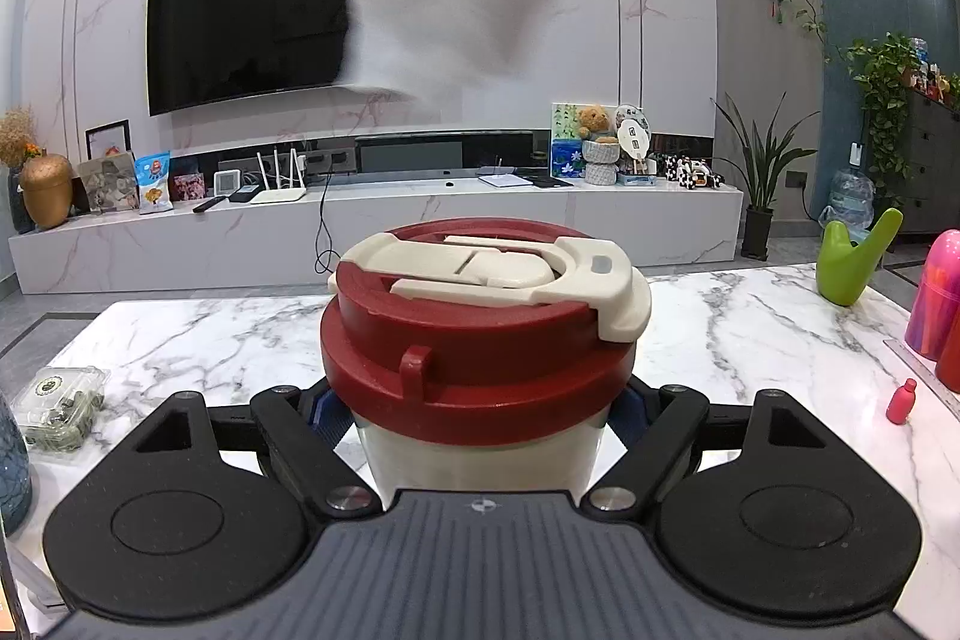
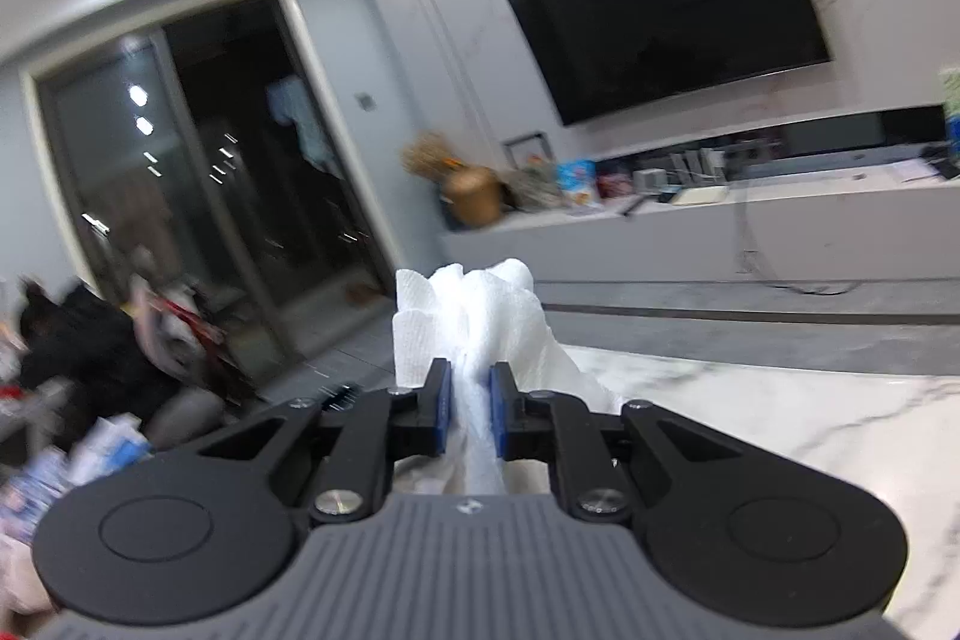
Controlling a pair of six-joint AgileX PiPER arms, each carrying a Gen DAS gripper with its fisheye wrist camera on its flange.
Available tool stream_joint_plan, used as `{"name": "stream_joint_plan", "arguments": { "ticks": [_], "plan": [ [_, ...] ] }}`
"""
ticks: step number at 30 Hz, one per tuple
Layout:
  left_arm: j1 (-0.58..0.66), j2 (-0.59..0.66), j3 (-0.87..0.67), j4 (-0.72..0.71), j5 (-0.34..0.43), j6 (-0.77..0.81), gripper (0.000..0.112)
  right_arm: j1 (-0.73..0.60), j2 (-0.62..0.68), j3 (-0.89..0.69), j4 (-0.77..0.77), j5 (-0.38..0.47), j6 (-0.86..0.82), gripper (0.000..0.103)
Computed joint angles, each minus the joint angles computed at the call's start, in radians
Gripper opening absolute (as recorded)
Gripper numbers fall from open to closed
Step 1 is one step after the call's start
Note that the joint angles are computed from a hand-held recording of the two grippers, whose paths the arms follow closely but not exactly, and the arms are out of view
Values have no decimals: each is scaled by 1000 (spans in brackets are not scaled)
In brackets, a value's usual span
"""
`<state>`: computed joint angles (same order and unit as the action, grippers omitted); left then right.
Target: Clean container
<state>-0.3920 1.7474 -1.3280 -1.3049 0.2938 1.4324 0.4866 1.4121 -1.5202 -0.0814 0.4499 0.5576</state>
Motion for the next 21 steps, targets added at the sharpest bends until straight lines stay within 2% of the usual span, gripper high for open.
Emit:
{"name": "stream_joint_plan", "arguments": {
  "ticks": [3,5,8,11,13,15,20,21],
  "plan": [
    [5,2,-7,30,10,-29,81,-21,25,-6,86,24,-33,16],
    [38,70,-101,81,47,-75,81,-50,33,29,165,32,-55,16],
    [51,97,-137,97,63,-89,81,-64,29,90,131,41,6,16],
    [51,96,-136,94,62,-88,81,-69,24,116,63,59,82,16],
    [48,93,-133,95,59,-90,81,-55,32,105,-1,104,125,16],
    [46,93,-132,97,56,-92,81,-42,37,99,-33,121,118,16],
    [46,89,-123,77,55,-70,81,53,58,59,-277,195,171,20],
    [46,88,-122,73,55,-65,81,70,58,65,-329,204,194,25]
  ]
}}
